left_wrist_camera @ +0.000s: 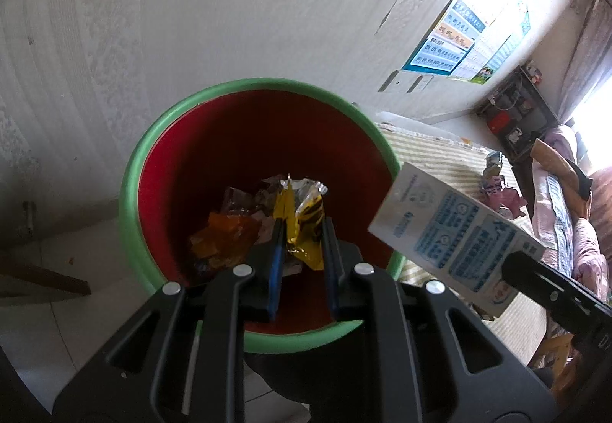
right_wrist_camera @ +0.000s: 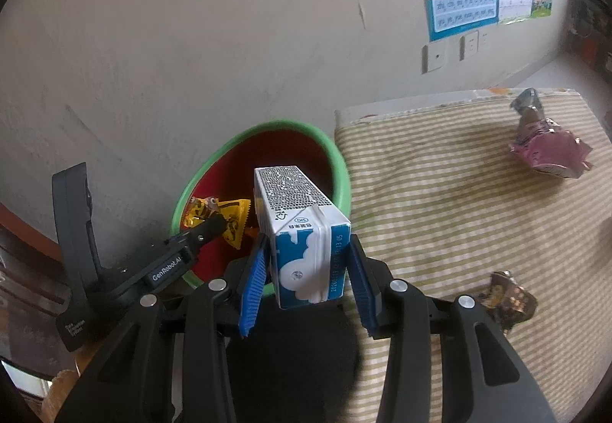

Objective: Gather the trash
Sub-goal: 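Open the left tool over the bucket to drop the yellow wrapper while the right tool drops the milk carton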

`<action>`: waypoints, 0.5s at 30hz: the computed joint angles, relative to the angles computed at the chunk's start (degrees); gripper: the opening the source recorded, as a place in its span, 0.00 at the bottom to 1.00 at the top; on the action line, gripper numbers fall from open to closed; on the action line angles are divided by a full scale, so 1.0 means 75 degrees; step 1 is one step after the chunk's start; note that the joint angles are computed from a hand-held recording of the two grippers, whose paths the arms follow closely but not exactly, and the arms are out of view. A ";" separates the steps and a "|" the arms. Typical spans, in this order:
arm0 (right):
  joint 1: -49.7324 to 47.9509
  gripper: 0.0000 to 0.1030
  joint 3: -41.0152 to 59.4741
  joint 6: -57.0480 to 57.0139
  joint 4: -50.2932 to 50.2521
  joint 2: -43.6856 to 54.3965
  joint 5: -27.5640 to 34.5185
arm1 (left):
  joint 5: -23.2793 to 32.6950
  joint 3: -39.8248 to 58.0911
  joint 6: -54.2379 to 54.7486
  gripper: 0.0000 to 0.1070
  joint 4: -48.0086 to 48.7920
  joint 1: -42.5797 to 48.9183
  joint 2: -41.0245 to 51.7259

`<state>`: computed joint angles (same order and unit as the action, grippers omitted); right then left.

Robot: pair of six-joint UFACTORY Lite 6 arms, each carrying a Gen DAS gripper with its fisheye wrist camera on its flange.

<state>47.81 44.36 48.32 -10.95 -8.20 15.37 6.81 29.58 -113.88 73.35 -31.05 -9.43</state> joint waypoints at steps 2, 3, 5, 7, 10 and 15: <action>0.0042 0.40 0.0123 0.0017 -0.0012 0.0214 -0.0069 | 0.0036 -0.0029 0.0122 0.17 -0.0131 0.0043 0.0026; 0.0035 0.41 0.0183 -0.0220 0.0254 0.0310 -0.0145 | 0.0058 -0.0017 0.0252 0.18 -0.0266 0.0069 0.0060; -0.0034 0.45 0.0152 -0.1113 0.1245 0.0349 -0.0446 | 0.0236 -0.0041 0.0453 0.22 -0.0596 0.0087 0.0072; -0.0065 0.53 0.0065 -0.0913 0.1097 0.0245 -0.0548 | 0.0267 -0.0057 0.0504 0.29 -0.0736 0.0132 0.0068; -0.0142 0.54 -0.0281 -0.0327 0.0584 -0.0185 -0.0531 | 0.0264 -0.0112 0.0842 0.33 -0.1075 0.0185 0.0028; -0.0878 0.57 -0.1476 0.0216 -0.0025 -0.1663 -0.0153 | 0.0489 0.0030 0.1069 0.41 -0.1378 -0.0153 0.0005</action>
<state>41.23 33.28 49.93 -11.13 -20.67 14.22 10.48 29.81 -105.87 63.02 -32.19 -9.39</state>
